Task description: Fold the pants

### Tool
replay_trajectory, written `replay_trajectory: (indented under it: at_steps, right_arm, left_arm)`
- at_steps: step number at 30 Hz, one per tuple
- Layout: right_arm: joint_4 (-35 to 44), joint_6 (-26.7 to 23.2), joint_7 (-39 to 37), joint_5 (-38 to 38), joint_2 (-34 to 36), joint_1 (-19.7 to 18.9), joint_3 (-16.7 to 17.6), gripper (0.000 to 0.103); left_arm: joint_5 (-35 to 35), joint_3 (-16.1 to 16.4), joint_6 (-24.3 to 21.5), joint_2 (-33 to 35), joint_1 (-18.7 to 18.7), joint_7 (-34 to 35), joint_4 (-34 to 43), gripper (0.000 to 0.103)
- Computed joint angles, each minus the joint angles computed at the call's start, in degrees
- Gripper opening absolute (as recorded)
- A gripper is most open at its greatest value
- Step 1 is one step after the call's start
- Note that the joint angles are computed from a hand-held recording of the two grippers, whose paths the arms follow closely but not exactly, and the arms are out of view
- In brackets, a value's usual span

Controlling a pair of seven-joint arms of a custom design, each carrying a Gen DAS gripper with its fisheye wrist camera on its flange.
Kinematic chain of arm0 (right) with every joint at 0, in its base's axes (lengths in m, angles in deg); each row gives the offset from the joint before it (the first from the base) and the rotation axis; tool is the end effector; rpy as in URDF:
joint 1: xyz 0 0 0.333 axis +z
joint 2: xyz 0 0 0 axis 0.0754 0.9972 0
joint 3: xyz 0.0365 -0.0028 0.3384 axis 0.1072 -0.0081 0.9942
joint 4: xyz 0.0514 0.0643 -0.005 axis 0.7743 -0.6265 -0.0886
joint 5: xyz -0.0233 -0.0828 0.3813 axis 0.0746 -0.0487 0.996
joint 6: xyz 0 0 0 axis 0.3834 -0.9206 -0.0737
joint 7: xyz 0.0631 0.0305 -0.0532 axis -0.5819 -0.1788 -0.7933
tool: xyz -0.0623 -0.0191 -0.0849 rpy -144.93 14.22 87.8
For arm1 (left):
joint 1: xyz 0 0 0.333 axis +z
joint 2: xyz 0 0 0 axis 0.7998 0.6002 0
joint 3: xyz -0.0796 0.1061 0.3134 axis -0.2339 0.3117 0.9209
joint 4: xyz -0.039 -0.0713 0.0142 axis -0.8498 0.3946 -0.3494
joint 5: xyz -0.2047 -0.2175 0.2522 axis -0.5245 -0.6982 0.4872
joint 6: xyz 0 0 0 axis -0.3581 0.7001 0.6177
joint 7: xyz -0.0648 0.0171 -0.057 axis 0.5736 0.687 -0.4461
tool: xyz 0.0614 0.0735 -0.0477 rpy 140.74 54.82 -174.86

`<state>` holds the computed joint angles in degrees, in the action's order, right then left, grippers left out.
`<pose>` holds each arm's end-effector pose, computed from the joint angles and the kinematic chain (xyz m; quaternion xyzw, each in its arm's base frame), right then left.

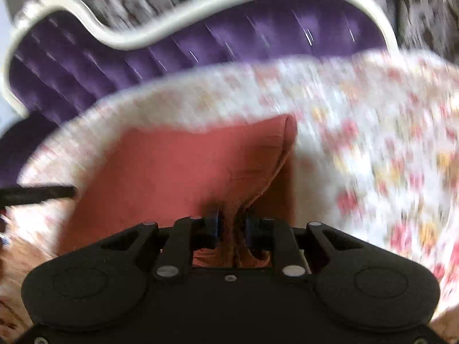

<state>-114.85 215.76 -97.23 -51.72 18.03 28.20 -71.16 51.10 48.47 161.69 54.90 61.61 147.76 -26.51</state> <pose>0.6001 0.1908 0.3258 -0.5246 0.7600 -0.1893 0.3337 0.7300 -0.0400 0.3691 -0.5057 0.8083 -0.2612 0.1506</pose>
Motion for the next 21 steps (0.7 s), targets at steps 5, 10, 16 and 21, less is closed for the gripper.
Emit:
replay_trajectory:
  at_steps: [5, 10, 16, 21]
  right_arm:
    - [-0.77, -1.04, -4.43, 3.42, -0.61, -0.91, 1.32, 0.029]
    - [-2.26, -4.41, -11.89, 11.08, -2.66, 0.06, 1.58, 0.035]
    - [0.83, -16.55, -0.32, -4.40, -5.01, 5.63, -0.89, 0.043]
    - [8.02, -12.87, -0.50, -6.87, 0.02, 1.32, 2.67, 0.043]
  left_arm:
    - [2.78, 1.42, -2.36, 2.15, -0.62, -2.08, 1.72, 0.047]
    - [3.76, 2.60, -3.39, 2.13, -1.15, -3.12, 4.62, 0.046]
    - [5.78, 3.41, -6.89, 7.96, -2.64, -5.90, 16.72, 0.046]
    - [8.53, 4.64, -12.81, 14.81, -5.40, -11.01, 28.47, 0.046]
